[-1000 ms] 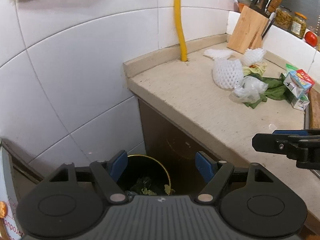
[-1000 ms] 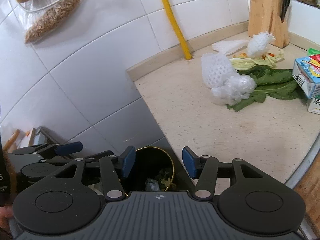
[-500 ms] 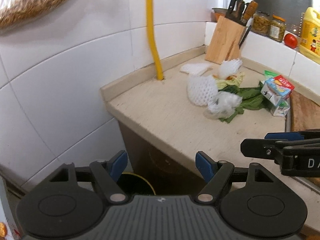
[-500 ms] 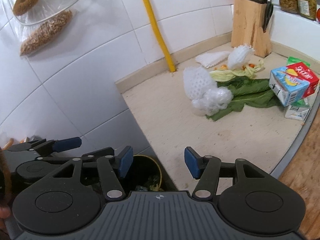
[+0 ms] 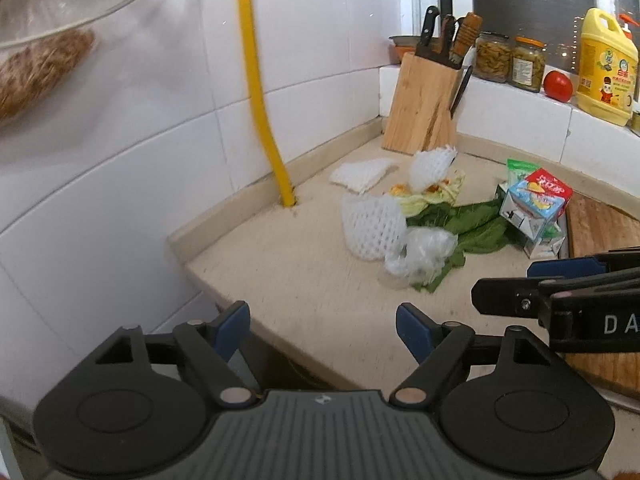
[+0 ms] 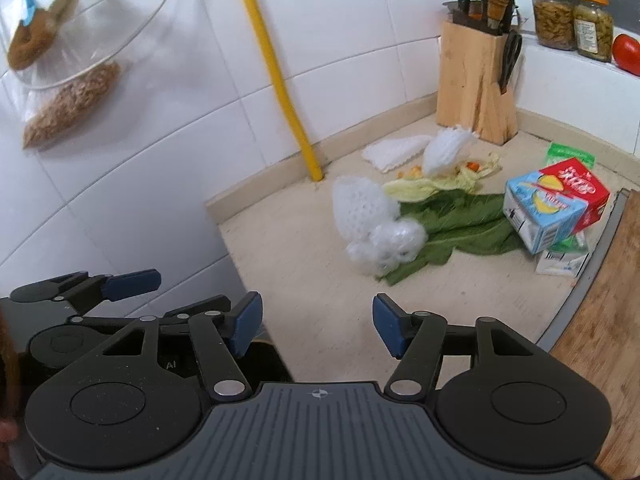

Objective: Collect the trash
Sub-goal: 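Move both open tools back up toward the trash pile on the counter, then grasp the white foam fruit net with the left tool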

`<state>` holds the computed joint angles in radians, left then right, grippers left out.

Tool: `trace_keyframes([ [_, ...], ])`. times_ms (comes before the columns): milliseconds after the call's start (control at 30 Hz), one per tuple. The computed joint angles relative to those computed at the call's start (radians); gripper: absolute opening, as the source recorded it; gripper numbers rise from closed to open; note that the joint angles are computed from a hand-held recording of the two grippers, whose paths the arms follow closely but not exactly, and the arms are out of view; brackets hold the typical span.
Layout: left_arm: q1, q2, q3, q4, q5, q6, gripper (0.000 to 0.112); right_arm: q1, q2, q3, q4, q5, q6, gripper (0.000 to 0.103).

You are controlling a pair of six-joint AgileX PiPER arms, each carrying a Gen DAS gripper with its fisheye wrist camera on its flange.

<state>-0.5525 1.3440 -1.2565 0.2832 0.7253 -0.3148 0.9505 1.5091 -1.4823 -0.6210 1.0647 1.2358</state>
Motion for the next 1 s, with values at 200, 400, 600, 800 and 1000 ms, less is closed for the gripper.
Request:
trace_keyframes([
  [200,-0.009,0.073,-0.065,-0.007,-0.006,0.024,0.075,-0.065,-0.012,0.021,0.024,-0.024,-0.035,0.071],
  [400,-0.006,0.145,-0.124,-0.035,-0.012,0.07,0.076,-0.135,-0.013,0.034,0.053,-0.046,-0.074,0.073],
  [600,0.007,0.224,-0.189,-0.092,-0.002,0.128,0.076,-0.202,-0.01,0.043,0.082,-0.045,-0.105,0.076],
  [800,0.016,0.296,-0.255,-0.148,0.015,0.191,0.076,-0.264,-0.004,0.059,0.11,-0.053,-0.126,0.079],
  [1000,0.042,0.371,-0.34,-0.222,0.047,0.261,0.076,-0.322,-0.006,0.083,0.132,-0.057,-0.142,0.082],
])
